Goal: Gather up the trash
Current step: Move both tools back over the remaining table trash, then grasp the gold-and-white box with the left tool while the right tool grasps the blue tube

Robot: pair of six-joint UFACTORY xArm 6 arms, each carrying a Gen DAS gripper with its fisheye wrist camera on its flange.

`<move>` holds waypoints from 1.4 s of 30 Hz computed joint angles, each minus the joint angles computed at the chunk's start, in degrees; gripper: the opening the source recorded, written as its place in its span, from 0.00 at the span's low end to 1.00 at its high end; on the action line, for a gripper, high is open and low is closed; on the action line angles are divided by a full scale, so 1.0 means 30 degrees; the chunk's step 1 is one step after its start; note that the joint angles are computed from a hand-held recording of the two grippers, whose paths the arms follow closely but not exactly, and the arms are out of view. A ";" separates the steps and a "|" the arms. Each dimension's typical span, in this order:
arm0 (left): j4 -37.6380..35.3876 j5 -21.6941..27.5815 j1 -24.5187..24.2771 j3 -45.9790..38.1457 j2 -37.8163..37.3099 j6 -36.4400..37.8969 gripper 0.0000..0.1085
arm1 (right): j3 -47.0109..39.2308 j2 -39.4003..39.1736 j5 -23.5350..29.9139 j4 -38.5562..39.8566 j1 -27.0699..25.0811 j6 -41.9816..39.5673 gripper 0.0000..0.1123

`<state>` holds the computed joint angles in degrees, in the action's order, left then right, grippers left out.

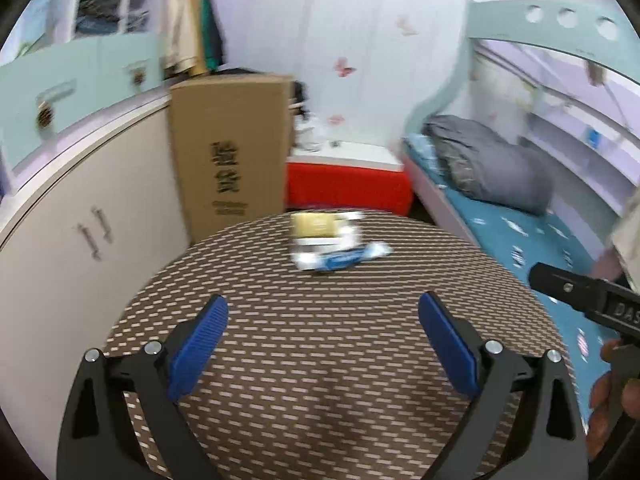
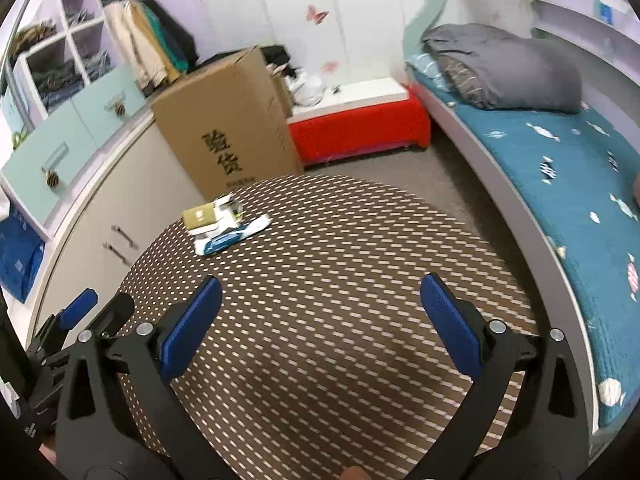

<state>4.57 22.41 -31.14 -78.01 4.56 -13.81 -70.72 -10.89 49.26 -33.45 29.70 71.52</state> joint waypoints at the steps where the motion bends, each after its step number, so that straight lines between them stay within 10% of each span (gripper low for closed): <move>1: 0.0141 -0.0014 0.0391 -0.0125 0.0292 -0.0303 0.87 | -0.0557 0.0736 -0.0120 0.0256 -0.0088 -0.0300 0.86; 14: 0.1745 0.0919 0.2188 -0.4321 0.4636 -0.1685 0.87 | -0.9336 0.9989 0.0675 0.2190 -0.1079 -0.1523 0.86; 20: 0.1052 0.1101 0.2246 -0.6064 0.5962 -0.0483 0.87 | -1.2196 1.2155 0.2966 0.1817 -0.0878 -0.1836 0.70; 24: -0.0043 0.1135 0.2107 -0.7166 0.6640 0.1516 0.87 | -1.1444 1.1432 0.3480 0.1416 -0.0780 -0.2060 0.52; 42: -0.8161 0.5182 -0.0147 -1.6166 1.2477 1.5170 0.87 | -0.2195 0.4937 -0.1104 0.2429 -0.1798 -0.4023 0.39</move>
<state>-19.91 37.96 -31.58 -126.50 41.99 31.70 -77.30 3.92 45.95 -26.16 24.30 59.45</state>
